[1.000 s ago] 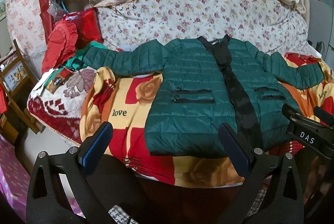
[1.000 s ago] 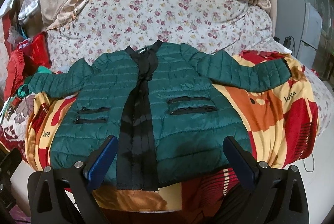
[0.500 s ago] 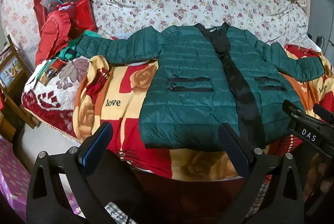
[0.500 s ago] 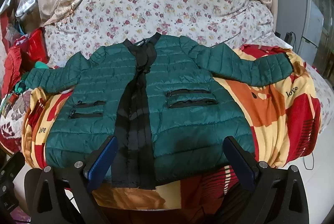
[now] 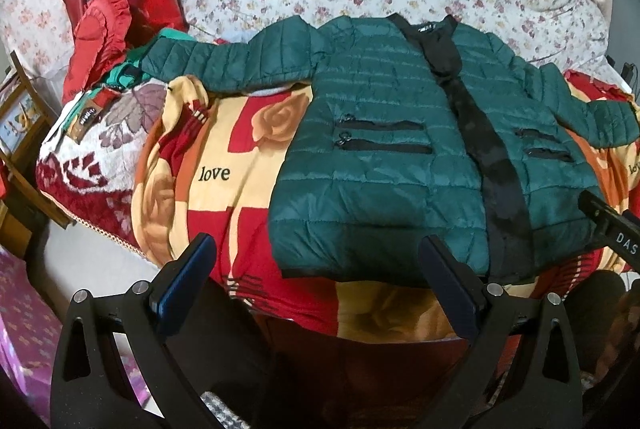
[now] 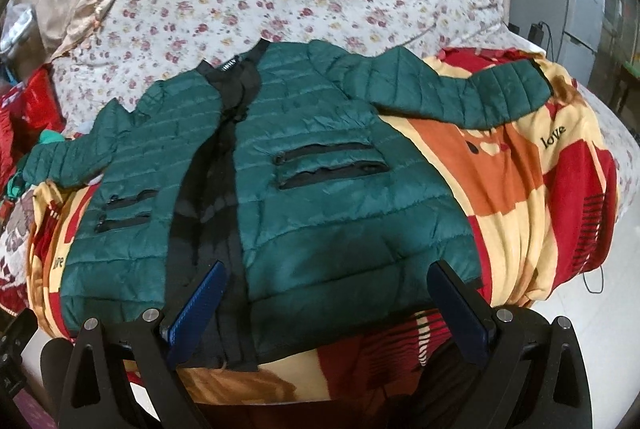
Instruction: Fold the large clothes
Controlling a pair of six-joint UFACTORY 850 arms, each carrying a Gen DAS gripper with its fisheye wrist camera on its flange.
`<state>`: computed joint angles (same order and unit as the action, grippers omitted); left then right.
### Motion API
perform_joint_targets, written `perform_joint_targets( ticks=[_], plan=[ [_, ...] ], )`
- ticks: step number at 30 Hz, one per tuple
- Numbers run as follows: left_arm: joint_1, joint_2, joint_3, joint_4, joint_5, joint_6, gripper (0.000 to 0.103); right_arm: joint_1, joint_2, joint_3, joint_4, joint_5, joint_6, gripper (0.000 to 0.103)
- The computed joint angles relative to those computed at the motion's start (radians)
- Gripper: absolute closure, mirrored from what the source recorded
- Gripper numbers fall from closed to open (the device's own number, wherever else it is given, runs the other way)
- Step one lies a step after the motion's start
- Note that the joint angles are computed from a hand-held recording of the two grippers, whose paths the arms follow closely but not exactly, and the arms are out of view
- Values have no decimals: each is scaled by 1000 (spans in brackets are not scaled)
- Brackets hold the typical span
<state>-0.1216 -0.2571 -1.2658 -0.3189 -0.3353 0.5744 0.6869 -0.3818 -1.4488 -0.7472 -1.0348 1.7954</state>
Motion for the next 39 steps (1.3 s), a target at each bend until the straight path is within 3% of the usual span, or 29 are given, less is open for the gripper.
perform_joint_targets(
  ticks=[15,19,22,25,30,32,33,34,35,36,39],
  plan=[
    [-16,-60,-33,169,9,-146,2,-46,32,71,28,0,8,3],
    [-6,-87,-69,119,-11,-81,2,-63,58,99,22,0,16,3],
    [23,-134,-143,-66,-84,68,2,-90,103,145,14,30,34,3],
    [56,-230,-268,-228,-214,173,2,-132,150,202,5,90,40,3],
    [66,-360,-427,-294,-417,224,2,-238,202,300,109,285,-56,3],
    [57,-386,-451,-274,-422,209,2,-268,208,330,153,366,-90,4],
    [50,-398,-459,-244,-413,170,7,-285,204,341,189,405,-111,15],
    [44,-418,-480,-202,-427,125,28,-294,200,350,218,433,-128,26],
    [32,-433,-494,-122,-434,58,40,-303,201,361,253,475,-152,43],
    [23,-434,-489,-56,-410,10,55,-311,204,378,284,525,-162,47],
    [21,-411,-464,-8,-379,-16,73,-292,209,381,256,525,-134,65]
  ],
)
